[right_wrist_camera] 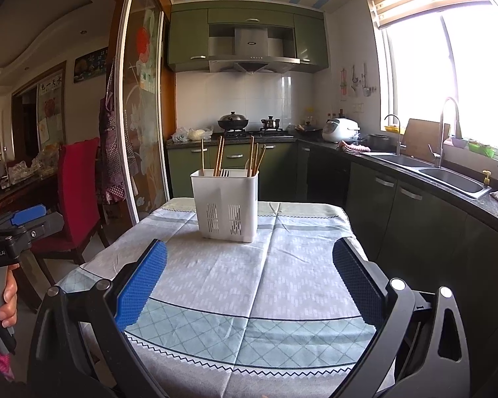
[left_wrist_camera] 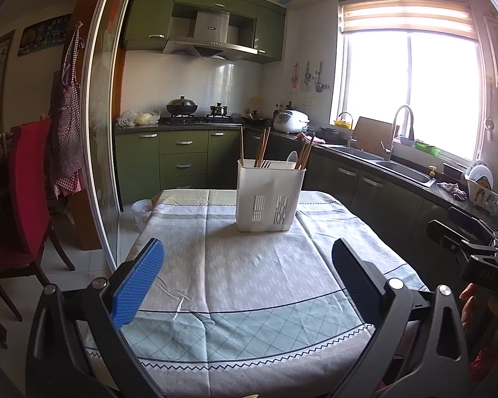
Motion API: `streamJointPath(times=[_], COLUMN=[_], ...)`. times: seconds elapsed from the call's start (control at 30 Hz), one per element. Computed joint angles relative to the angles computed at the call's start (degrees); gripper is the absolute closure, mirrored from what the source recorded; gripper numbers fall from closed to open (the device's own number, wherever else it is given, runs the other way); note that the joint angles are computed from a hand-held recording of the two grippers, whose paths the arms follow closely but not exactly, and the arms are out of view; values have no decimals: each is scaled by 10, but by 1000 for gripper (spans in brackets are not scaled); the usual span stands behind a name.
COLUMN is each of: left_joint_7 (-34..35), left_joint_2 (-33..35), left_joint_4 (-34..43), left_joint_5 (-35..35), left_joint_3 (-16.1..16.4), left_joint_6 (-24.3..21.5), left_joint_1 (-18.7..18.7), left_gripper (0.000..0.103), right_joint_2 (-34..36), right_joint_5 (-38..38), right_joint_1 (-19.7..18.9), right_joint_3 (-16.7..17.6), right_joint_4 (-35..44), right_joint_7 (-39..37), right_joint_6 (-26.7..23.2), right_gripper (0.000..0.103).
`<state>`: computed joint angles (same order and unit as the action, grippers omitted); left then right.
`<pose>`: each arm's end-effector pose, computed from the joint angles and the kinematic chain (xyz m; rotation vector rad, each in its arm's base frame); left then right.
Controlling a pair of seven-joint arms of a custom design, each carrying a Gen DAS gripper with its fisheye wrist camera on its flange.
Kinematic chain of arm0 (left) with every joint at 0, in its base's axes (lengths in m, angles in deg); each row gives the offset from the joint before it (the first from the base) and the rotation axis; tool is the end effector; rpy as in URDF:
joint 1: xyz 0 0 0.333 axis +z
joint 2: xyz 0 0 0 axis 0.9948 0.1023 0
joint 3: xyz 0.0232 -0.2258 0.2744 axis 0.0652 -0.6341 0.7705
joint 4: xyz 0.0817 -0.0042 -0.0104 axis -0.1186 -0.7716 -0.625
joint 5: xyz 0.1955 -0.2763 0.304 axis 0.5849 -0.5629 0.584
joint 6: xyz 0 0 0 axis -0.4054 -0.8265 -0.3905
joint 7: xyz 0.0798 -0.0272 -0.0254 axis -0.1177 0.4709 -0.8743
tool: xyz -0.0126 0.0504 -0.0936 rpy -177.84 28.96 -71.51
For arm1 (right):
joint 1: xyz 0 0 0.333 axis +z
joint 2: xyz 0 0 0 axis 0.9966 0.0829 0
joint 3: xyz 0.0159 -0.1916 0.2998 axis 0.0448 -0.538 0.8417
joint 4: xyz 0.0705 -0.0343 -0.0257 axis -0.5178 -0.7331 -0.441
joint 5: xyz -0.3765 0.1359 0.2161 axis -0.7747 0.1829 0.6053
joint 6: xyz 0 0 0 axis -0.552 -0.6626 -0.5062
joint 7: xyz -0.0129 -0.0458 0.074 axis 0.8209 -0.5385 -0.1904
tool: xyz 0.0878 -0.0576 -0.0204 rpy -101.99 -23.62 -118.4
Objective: Organize utensils
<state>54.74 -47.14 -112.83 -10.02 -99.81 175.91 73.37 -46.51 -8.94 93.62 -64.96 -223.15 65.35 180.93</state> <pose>0.4700 -0.2187 0.4553 -1.3997 1.6686 -1.2050 0.4655 0.0165 0.4462 -1.4840 1.3680 -0.9145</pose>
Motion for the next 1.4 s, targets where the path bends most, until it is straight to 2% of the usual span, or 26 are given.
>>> streamJointPath(times=[1.4], left_joint_7=[-19], left_joint_2=[-3], left_joint_4=[-2], left_joint_5=[13], left_joint_3=[-4], left_joint_6=[-11], left_joint_1=[6], left_gripper=[7], right_joint_2=[-3], right_joint_5=[-16], right_joint_1=[6], right_joint_3=[-6], right_joint_4=[-2], right_joint_7=[18], right_joint_6=[-3], right_gripper=[5])
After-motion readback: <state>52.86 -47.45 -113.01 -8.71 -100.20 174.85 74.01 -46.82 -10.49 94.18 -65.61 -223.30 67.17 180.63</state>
